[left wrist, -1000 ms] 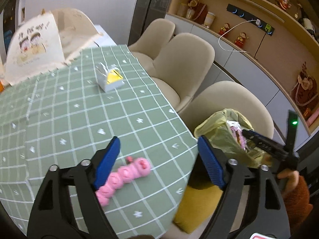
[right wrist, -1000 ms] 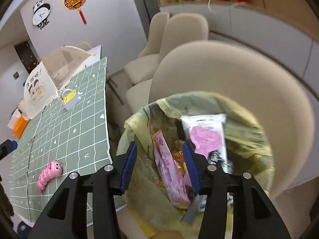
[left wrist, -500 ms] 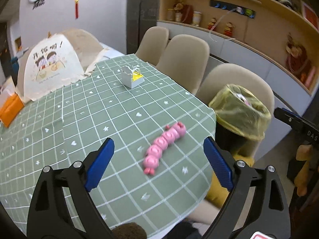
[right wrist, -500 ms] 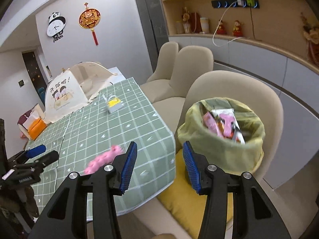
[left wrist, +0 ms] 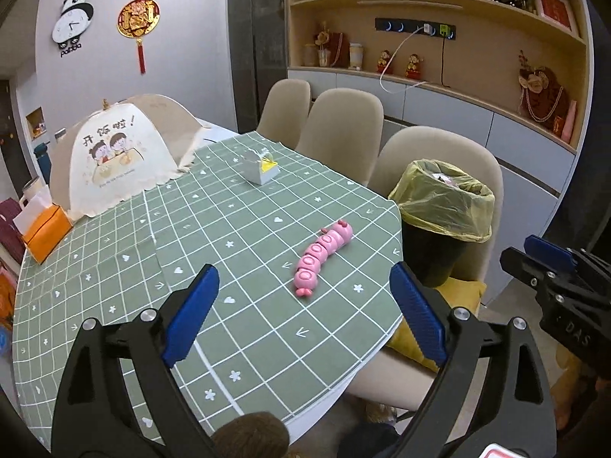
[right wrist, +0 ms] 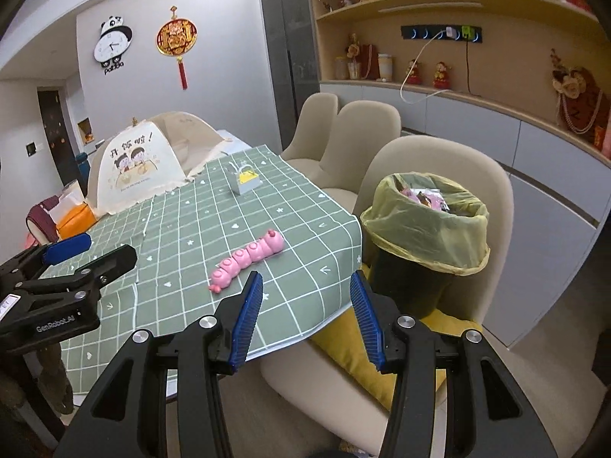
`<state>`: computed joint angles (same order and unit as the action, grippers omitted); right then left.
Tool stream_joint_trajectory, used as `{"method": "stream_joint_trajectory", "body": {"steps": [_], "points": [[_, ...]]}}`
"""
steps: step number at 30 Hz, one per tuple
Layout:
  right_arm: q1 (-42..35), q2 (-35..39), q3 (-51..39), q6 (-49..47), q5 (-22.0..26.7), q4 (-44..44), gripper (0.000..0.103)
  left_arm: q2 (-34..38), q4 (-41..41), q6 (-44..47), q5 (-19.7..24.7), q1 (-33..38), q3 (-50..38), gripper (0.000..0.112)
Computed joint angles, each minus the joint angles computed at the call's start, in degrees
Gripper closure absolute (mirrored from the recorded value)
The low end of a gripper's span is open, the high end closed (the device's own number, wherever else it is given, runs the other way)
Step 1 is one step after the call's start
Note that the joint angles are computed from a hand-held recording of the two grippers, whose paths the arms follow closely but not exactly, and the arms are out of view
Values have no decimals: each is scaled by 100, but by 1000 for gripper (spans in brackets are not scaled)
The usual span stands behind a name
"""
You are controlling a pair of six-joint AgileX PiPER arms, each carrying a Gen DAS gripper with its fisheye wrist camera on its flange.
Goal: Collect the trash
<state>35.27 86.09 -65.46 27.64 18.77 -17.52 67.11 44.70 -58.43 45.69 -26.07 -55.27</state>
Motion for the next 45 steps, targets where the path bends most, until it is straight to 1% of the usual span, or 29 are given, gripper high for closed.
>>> {"method": "stream_joint_trajectory", "body": {"steps": [2,7,11,18,28,33,45], "points": [[117,-66,55,631,19,-542,58,-68,-96,55,9,43,22,26],[197,-152,123,1076,52,-773,58,-295,-104,149,222,-14,121,26],[216,-190,129,949,73,-659,58,-437,-72,154,306,-45,195,26],[294,-276,175,1156,113,-910,58,-564,-31,105,339,-159,246,26],[332,-361,256,1524,64,-1207,58,-625,-43,219,255,-147,231,26],[336,-374,254,1542,89,-1269,58,-582,-140,317,204,-119,185,26],[240,-405,267,1401,67,-1111,58,-564,-221,433,123,-77,193,26]]}}
